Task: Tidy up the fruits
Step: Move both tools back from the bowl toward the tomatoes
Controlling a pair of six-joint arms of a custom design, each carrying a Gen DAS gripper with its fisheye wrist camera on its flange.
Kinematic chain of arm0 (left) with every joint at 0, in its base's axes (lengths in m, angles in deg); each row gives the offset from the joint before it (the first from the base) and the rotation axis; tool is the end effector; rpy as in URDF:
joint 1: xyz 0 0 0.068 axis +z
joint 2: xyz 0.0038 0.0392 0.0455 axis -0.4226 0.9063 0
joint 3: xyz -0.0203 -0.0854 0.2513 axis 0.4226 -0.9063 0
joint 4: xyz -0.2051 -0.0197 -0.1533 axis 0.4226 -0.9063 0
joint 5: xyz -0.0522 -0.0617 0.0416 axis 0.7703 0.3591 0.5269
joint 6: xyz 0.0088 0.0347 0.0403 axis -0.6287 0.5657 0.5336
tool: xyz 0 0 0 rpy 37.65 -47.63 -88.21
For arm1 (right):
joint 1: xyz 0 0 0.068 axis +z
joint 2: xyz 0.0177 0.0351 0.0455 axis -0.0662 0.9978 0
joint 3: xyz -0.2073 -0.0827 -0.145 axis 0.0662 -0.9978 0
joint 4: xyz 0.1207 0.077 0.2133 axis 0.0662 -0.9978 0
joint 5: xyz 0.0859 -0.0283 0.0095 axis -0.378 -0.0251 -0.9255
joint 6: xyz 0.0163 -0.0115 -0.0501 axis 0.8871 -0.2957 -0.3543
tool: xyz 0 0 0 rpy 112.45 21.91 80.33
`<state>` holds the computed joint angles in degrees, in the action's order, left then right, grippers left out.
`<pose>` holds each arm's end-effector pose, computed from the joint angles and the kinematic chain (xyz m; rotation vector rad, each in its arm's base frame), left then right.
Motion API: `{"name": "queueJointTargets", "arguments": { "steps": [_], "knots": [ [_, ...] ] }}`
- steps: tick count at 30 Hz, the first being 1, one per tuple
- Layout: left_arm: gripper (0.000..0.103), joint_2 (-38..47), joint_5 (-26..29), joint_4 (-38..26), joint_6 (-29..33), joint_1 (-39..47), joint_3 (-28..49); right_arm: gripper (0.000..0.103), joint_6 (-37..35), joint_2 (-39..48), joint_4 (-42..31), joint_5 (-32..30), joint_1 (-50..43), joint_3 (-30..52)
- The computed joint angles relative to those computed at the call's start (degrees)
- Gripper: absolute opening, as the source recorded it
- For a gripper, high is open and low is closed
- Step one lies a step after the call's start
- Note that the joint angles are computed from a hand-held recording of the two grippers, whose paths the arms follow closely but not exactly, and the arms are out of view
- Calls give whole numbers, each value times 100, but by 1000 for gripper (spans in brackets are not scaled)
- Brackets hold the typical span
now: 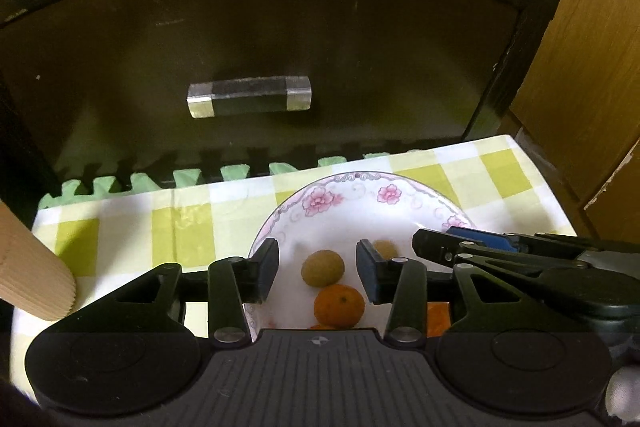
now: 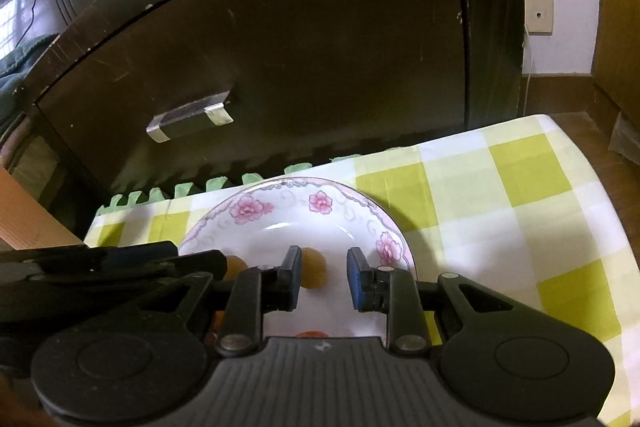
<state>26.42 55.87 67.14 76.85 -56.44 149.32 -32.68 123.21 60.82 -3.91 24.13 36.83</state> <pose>0.3315 -0.2060 0.2014 0.6226 2.3627 -0.3791 0.2773 0.1353 0.1787 0.4249 2.3337 0.2370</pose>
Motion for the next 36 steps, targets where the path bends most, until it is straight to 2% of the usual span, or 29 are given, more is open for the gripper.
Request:
{"name": "queueJointTargets", "arguments": {
  "steps": [11, 21, 36],
  "knots": [
    [53, -776, 28, -98, -22, 62, -525, 24, 204, -462, -597, 366, 435, 142],
    [53, -1744, 156, -332, 91, 173, -1281, 24, 715, -856, -1253, 771, 1155, 185],
    [50, -3010, 229, -613, 348, 357, -2455, 24, 1924, -1116, -2000, 1213, 2437, 118]
  ]
}}
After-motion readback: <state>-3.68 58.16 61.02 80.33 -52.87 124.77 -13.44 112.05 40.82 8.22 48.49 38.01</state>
